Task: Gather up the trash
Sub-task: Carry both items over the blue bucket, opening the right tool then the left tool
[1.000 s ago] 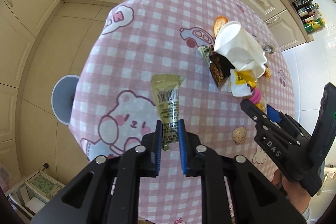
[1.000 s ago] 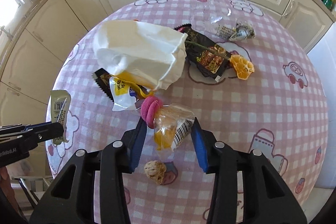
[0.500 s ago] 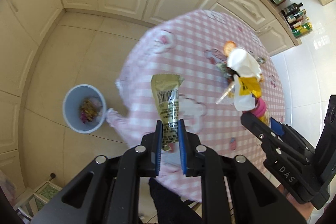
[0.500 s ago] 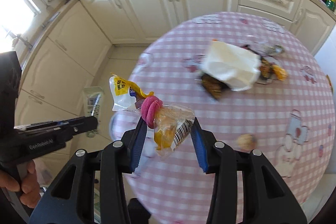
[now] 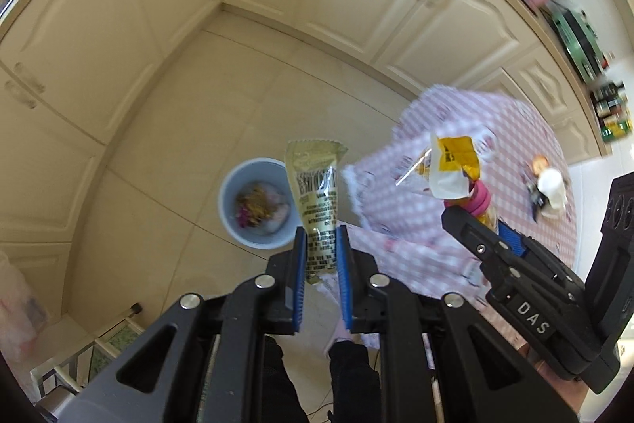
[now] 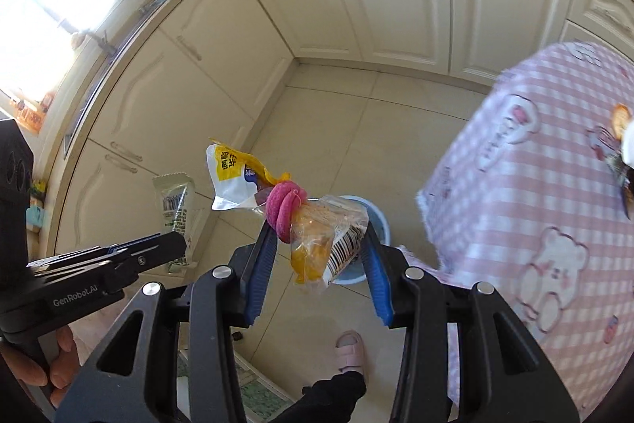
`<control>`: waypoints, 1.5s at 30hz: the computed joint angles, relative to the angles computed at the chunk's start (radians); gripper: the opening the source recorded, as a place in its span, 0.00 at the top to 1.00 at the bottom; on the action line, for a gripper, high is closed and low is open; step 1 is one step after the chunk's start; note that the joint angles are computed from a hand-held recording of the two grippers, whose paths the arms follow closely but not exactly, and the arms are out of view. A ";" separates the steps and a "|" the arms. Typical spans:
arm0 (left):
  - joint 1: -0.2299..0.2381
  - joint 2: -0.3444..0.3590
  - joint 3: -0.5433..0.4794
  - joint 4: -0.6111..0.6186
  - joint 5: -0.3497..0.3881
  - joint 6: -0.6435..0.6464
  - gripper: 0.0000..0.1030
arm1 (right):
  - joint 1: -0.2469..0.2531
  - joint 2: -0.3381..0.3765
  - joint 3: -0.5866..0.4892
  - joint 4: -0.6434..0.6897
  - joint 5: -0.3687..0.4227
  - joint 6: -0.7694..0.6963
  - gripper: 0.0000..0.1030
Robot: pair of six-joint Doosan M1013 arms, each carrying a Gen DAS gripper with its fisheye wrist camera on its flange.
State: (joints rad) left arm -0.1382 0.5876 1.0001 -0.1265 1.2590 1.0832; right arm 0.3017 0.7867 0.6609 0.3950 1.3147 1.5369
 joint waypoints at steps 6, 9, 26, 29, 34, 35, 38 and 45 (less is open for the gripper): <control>0.048 -0.031 0.046 0.004 -0.020 -0.012 0.87 | 0.038 0.060 -0.100 0.001 0.027 0.016 0.56; 0.061 -0.036 0.058 -0.001 -0.025 -0.010 0.87 | 0.052 0.090 -0.150 -0.025 0.049 0.030 0.51; 0.054 0.013 -0.014 -0.039 0.008 0.036 0.86 | 0.046 0.077 -0.152 -0.076 0.025 0.035 0.47; 0.046 0.024 -0.036 -0.032 0.017 0.035 0.86 | 0.038 0.068 -0.140 -0.073 0.014 0.038 0.47; 0.030 0.039 -0.073 -0.003 0.030 0.029 0.78 | 0.022 0.051 -0.116 -0.060 -0.005 0.044 0.47; 0.025 0.043 -0.081 0.012 0.034 0.020 0.75 | 0.018 0.048 -0.112 -0.057 -0.007 0.042 0.47; 0.011 0.047 -0.094 0.054 0.038 -0.009 0.58 | 0.006 0.037 -0.092 -0.043 -0.014 0.041 0.47; -0.025 0.070 -0.140 0.069 0.062 -0.031 0.57 | -0.028 -0.012 -0.007 -0.037 -0.056 0.037 0.47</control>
